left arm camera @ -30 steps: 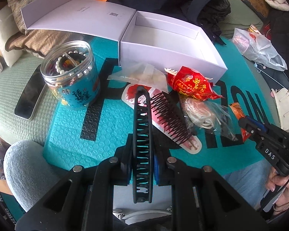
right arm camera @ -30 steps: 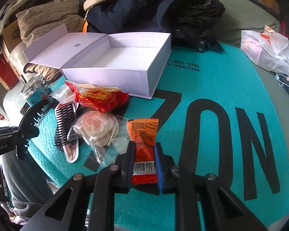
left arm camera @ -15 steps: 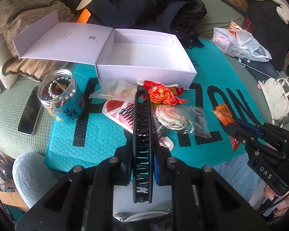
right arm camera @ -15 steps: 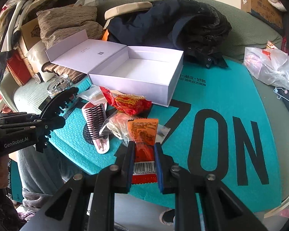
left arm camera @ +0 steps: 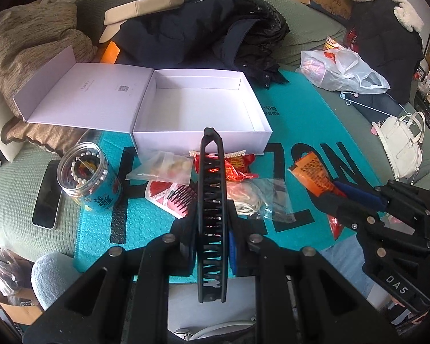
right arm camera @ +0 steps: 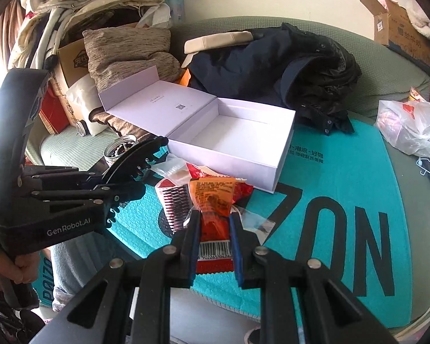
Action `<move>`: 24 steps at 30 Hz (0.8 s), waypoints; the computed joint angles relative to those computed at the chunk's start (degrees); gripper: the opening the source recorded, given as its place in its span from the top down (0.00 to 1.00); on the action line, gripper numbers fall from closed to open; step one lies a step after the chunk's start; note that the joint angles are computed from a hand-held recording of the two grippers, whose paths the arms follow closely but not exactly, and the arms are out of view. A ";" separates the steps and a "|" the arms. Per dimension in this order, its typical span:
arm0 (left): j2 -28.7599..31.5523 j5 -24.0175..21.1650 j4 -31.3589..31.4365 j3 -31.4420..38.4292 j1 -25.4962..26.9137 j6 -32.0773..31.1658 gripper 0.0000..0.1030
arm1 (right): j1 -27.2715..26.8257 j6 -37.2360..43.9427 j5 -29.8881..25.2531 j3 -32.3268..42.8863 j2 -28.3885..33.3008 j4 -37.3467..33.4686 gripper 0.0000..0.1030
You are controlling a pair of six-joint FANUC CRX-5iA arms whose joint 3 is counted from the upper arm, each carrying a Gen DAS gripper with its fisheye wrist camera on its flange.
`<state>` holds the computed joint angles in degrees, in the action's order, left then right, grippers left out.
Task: Organize objects
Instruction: 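Carry the claw clip and orange packet with both tools over the white box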
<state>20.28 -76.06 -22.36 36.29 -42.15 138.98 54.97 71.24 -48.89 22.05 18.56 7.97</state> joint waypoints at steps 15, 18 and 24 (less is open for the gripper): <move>1.79 -0.78 -0.29 5.43 3.47 -5.06 0.85 | -0.97 5.82 -1.07 10.15 5.56 -2.35 0.82; 2.84 -0.93 0.10 7.04 4.53 -6.30 0.85 | -1.51 6.53 -1.72 12.66 7.08 -3.24 0.82; 5.65 -0.56 2.00 10.13 7.08 -9.72 0.85 | -2.60 7.55 -3.90 19.13 11.40 -3.52 0.82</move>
